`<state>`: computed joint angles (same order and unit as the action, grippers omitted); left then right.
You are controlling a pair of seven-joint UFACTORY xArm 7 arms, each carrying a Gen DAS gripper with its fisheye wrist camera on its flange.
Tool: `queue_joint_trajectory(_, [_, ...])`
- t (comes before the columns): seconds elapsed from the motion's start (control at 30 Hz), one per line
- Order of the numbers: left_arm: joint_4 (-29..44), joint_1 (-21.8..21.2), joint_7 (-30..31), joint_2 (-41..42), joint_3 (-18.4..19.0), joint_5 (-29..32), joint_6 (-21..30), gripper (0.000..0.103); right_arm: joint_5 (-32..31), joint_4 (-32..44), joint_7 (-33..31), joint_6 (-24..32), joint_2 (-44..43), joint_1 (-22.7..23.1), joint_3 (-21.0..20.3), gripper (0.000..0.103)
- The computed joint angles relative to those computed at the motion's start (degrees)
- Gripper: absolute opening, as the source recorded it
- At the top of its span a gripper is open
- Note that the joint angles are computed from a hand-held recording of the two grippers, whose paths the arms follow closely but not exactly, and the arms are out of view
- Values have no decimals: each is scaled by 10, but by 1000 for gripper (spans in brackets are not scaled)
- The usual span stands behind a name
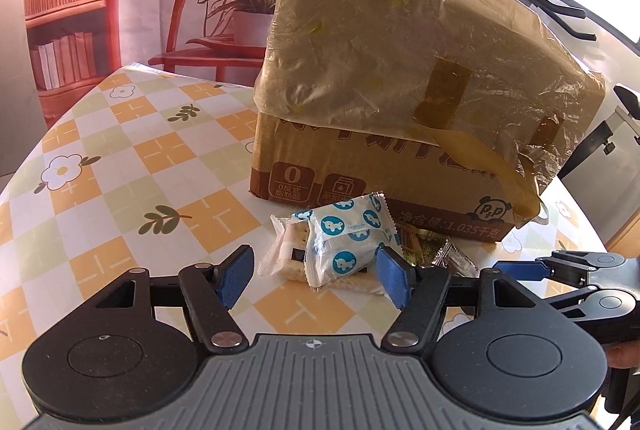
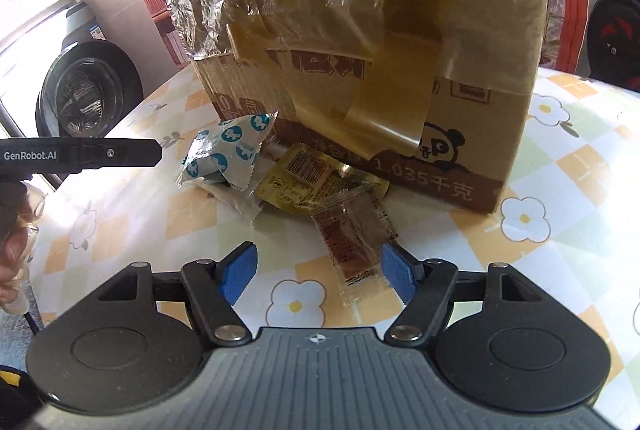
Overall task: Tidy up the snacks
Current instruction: 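Grasp the blue-white cracker packet with the left tool while the right tool grasps the small clear brown packet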
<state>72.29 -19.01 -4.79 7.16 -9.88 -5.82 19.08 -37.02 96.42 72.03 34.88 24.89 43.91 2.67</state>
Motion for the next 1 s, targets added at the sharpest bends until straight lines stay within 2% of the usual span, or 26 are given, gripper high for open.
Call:
queue_joint_trajectory(0.03, [0, 0, -1, 0, 0, 1, 0, 69, -5, 30, -24, 25, 17, 1, -2, 72])
queue_joint_trajectory(0.1, [-2, -1, -7, -2, 1, 3, -1, 69, -16, 47, -53, 41, 33, 1, -8, 72])
queue_joint_trajectory(0.23, [-3, -1, -9, -4, 1, 3, -1, 69, 1, 51, -75, 29, 48, -8, -10, 72])
queue_joint_trajectory(0.27, [-3, 0, -5, -3, 0, 0, -1, 69, -5, 46, -68, 23, 48, -3, -17, 71])
queue_joint_trajectory(0.33, [-3, 3, 13, -2, -5, -16, -4, 69, -31, 34, -40, 26, 40, 15, -32, 64])
queue_joint_trajectory(0.4, [0, 3, 23, 2, -7, -24, -3, 70, -63, 12, 2, 23, 28, 28, -42, 51])
queue_joint_trajectory(0.5, [10, -2, 18, 13, -5, -13, 2, 70, -105, -10, 53, 13, 17, 34, -45, 46])
queue_joint_trajectory(0.67, [37, -12, -2, 36, 0, 9, 12, 71, -210, -55, 180, 7, -2, 49, -50, 44])
queue_joint_trajectory(0.83, [79, -23, -42, 74, 8, 33, 16, 71, -226, -22, 175, 39, 22, 39, -25, 44])
queue_joint_trajectory(1.0, [122, -43, -87, 113, 23, 78, 29, 71, -232, -23, 183, 33, 21, 36, -24, 44])
